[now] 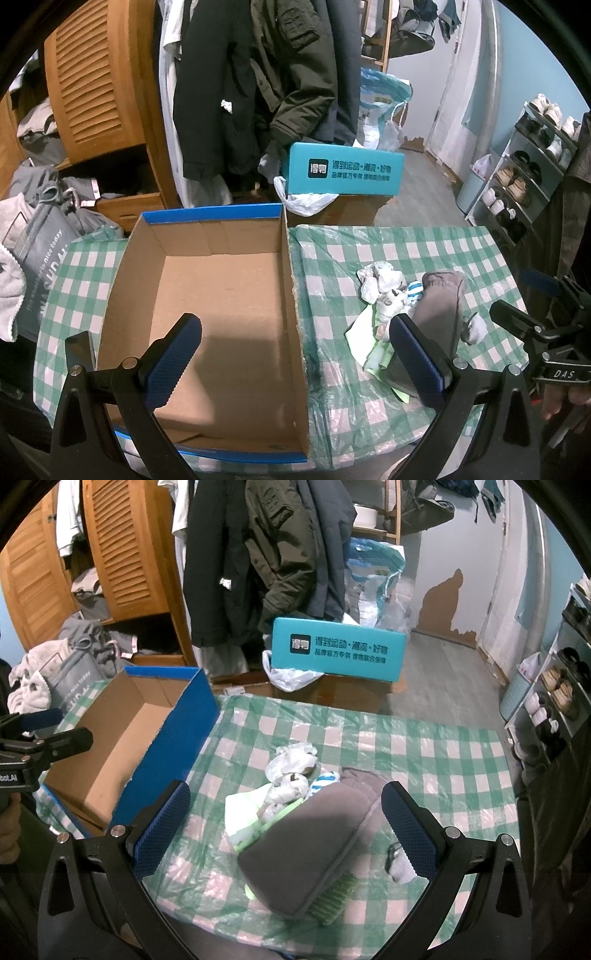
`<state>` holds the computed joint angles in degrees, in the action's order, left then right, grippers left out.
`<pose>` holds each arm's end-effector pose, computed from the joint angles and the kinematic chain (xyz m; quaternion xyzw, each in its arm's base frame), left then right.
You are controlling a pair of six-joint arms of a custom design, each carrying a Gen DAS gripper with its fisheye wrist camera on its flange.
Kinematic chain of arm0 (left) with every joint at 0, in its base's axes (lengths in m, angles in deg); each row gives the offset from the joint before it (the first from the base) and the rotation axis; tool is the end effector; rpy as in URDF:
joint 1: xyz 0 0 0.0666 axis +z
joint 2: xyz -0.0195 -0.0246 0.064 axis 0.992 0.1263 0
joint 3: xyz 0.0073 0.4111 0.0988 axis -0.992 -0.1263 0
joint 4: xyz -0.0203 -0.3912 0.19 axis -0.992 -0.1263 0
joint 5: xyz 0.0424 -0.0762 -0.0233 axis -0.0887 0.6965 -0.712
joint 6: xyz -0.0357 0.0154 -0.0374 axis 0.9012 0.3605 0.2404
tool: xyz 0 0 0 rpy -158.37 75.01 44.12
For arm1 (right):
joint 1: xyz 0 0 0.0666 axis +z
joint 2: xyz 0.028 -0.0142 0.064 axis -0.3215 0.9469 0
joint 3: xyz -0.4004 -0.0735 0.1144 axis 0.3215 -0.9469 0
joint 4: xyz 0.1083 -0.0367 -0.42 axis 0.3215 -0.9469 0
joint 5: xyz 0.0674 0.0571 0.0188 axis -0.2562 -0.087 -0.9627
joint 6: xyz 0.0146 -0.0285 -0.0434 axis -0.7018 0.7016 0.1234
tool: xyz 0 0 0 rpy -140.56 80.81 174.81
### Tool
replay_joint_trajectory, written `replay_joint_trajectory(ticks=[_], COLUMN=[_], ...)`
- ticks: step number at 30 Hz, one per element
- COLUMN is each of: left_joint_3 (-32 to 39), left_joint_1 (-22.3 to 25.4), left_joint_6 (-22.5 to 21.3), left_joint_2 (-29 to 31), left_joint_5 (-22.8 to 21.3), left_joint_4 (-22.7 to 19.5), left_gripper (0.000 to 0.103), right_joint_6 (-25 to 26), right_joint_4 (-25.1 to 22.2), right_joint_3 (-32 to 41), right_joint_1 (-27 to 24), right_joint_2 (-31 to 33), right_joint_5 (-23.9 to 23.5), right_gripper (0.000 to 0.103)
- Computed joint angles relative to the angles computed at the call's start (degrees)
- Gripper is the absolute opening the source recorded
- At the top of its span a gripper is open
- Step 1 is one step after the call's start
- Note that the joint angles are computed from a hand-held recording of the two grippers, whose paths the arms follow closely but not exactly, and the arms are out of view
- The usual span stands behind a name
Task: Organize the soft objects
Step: 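Move both tools toward the grey glove and white bags on the table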
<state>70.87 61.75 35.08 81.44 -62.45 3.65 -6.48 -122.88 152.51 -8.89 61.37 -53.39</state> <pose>0.5030 -0.1985 0.5780 0.2098 0.9187 -0.1151 0.3142 0.4160 0.0659 0.5575 0.0688 0.9266 0.0015 0.3698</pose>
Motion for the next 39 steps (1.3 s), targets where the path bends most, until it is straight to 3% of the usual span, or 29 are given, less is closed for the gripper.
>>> replay_joint_trajectory(ticks=[17, 34, 39], left_joint_3=[4.12, 8.37, 8.34], left_joint_1=[-2.06, -5.08, -6.85], left_joint_6=[-0.48, 2.44, -0.16], left_joint_2=[3.89, 10.05, 11.13], left_joint_5=[-0.54, -1.29, -4.04], left_joint_4=[-4.72, -7.12, -6.19], left_gripper=[0.103, 0.103, 0.103], right_joint_6=[-1.56, -6.39, -7.23], right_joint_4=[-1.58, -5.79, -6.60], right_joint_3=[-1.53, -1.82, -1.91], right_joint_1=[-2.73, -10.92, -12.19], right_joint_2=[-1.15, 3.49, 5.62], right_joint_5=[-1.39, -10.18, -11.91], right_gripper=[0.102, 0.102, 0.102])
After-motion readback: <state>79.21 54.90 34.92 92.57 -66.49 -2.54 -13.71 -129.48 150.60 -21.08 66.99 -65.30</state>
